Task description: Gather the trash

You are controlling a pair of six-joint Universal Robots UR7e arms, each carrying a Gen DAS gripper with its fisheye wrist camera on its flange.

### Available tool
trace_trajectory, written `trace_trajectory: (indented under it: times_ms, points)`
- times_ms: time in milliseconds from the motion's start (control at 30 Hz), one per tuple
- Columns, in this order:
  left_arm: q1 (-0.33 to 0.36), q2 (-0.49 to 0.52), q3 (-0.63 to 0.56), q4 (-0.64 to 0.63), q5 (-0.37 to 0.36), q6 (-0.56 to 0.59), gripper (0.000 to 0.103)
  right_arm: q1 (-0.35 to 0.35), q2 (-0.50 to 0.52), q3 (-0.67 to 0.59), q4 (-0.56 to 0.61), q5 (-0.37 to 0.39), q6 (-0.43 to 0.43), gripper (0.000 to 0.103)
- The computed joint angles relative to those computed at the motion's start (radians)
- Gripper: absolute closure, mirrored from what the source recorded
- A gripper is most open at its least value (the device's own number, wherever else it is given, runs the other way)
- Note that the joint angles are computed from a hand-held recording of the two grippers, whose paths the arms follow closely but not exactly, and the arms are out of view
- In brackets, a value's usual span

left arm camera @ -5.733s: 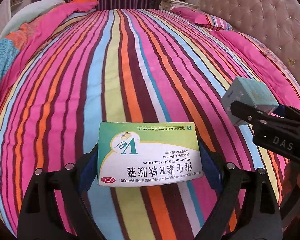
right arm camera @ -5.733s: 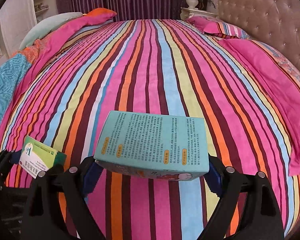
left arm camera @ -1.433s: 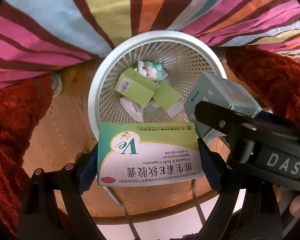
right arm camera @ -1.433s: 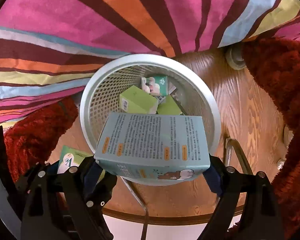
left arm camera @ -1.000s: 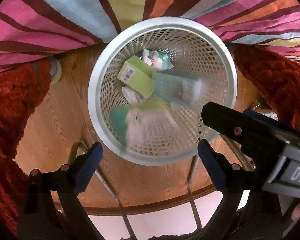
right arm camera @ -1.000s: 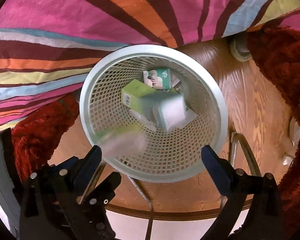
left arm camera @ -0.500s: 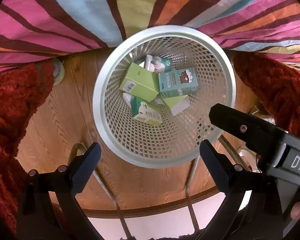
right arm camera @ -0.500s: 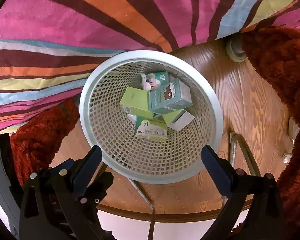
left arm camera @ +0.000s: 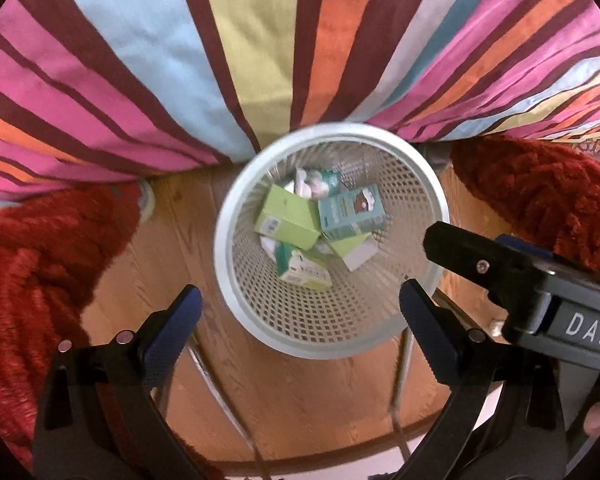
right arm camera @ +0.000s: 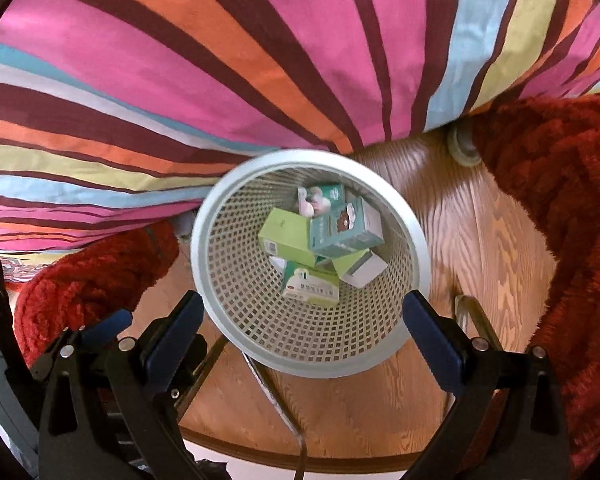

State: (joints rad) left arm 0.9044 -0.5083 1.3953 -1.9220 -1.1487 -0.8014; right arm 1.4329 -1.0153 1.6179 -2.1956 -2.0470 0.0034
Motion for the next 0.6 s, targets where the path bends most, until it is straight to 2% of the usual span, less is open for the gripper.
trace_trajectory:
  times_ms: [267, 500, 600]
  points:
    - [-0.035, -0.041, 0.040, -0.073, 0.068, 0.026, 0.007, 0.018, -0.051, 0.029, -0.071, -0.004, -0.028, 0.008]
    - [-0.053, -0.057, 0.059, -0.072, 0.098, 0.021, 0.007, 0.041, -0.088, 0.060, -0.098, -0.011, -0.081, 0.008]
    - [-0.066, -0.080, 0.080, -0.101, 0.113, 0.036, 0.007, 0.065, -0.104, 0.076, -0.157, -0.047, -0.117, 0.008]
